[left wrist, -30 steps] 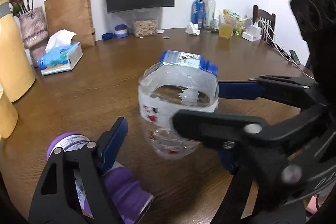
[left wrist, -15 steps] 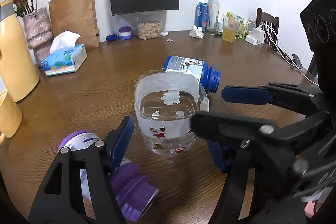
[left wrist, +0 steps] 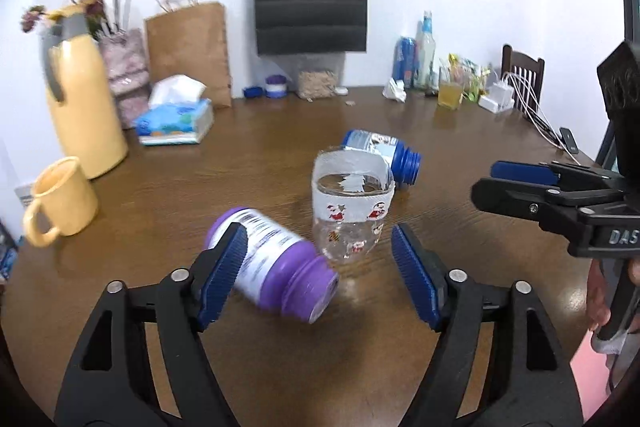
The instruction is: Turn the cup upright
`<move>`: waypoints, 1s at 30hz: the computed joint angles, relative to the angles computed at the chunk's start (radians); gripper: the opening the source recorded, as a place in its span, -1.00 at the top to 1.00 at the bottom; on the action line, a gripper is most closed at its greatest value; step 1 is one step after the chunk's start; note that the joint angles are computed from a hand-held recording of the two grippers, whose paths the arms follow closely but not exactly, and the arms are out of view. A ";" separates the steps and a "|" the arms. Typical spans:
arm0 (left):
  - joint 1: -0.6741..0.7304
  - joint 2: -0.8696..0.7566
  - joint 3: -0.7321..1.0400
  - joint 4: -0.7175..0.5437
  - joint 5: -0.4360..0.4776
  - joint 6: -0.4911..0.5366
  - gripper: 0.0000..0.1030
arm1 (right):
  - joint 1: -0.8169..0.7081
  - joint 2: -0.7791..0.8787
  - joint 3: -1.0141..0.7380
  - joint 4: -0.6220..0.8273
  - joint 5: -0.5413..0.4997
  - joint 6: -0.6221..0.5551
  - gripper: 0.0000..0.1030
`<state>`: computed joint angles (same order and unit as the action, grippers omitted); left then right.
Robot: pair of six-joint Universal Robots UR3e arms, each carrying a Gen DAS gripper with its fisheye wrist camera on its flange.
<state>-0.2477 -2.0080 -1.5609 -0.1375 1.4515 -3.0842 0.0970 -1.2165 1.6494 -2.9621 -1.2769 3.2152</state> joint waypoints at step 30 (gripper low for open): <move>-0.134 0.561 -0.877 0.506 0.362 -0.252 -1.00 | 0.364 -0.327 0.755 -0.586 -0.440 0.103 -0.65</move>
